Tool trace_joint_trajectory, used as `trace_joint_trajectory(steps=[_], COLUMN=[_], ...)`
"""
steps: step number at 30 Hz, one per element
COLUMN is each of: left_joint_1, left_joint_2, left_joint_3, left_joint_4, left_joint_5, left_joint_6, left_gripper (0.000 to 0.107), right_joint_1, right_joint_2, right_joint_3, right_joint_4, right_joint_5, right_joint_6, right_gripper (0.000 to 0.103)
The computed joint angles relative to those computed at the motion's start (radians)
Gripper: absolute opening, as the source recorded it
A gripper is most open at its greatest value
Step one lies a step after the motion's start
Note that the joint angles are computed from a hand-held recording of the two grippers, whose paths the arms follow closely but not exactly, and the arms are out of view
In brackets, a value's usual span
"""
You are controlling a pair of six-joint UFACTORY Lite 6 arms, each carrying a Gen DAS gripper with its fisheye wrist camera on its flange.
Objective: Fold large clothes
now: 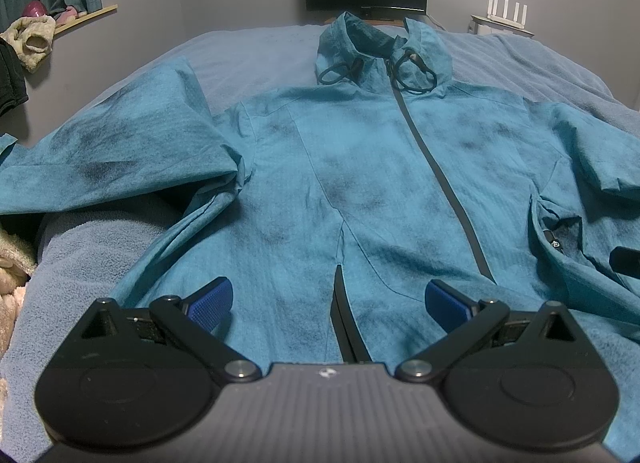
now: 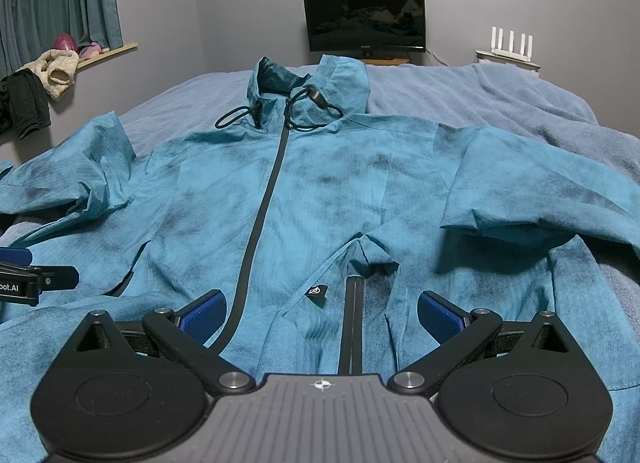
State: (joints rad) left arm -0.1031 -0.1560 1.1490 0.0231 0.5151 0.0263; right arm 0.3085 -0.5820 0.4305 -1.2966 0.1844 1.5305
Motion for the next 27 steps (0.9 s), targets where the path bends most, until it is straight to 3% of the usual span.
trace_joint_trajectory(steps=[27], left_joint_1=[0.002], left_joint_2=[0.002], left_joint_3=[0.002], left_joint_4=[-0.003], left_joint_5=[0.003], left_joint_6=[0.004], left_gripper=[0.103], right_joint_1=[-0.021], right_joint_2=[0.003], right_joint_3=[0.003], right_joint_4=[0.052], right_joint_5=[-0.018], right_joint_6=[-0.058], right_gripper=[0.103])
